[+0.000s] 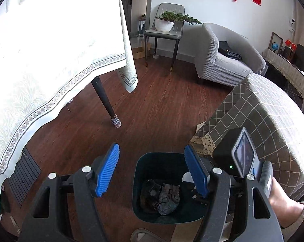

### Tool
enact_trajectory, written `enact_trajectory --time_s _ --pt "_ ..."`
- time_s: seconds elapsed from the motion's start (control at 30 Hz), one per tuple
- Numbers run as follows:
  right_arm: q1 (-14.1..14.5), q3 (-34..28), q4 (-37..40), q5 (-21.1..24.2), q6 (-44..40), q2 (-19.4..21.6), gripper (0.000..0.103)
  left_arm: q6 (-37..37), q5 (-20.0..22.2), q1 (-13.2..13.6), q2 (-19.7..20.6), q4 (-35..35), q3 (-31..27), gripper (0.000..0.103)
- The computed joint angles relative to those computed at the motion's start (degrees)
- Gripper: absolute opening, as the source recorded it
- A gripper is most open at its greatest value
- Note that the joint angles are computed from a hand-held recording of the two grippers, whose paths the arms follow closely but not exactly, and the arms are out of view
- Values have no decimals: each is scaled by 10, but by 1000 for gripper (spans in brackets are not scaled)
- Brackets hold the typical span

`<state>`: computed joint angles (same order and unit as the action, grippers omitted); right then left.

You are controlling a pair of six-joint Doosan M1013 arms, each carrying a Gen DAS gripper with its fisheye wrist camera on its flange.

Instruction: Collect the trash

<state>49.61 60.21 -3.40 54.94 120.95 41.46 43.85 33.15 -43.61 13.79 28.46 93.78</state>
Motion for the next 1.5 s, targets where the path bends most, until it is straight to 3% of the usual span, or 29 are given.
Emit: enact_trajectory --time_s 0.13,0.23,0.47,0.57,0.7,0.9,0.97,1.0,1.1,1.37,1.5 --pt "2 3 1 14 -1 3 41 -17 -20 -2 -7 13 4 73" --pt "4 8 -14 12 6 2 55 -44 -33 -5 -12 34 5 80" --pt "8 37 -43 -20 21 -23 55 -141 -21 -22 -21 133 1 86" --pt "10 47 -63 -39 27 -37 60 -135 -27 -25 -24 129 -4 88" --pt "18 65 -125 -67 69 -63 62 -174 -17 -38 -31 170 -9 92" --pt "36 120 -277 -106 213 -128 77 -208 -20 -53 -45 202 -8 96" --pt "43 148 -334 -117 281 -155 91 -208 -8 -62 -45 212 -10 98" --pt "45 157 -354 -118 304 -166 92 -208 2 -68 -44 217 -12 98" --pt "55 184 -411 -96 371 -197 97 -221 23 -84 -43 244 -12 99" --pt "87 289 -548 -35 539 -291 99 -254 32 -119 -55 300 13 100" --pt "108 341 -589 26 615 -331 99 -223 28 -127 -58 265 21 100"
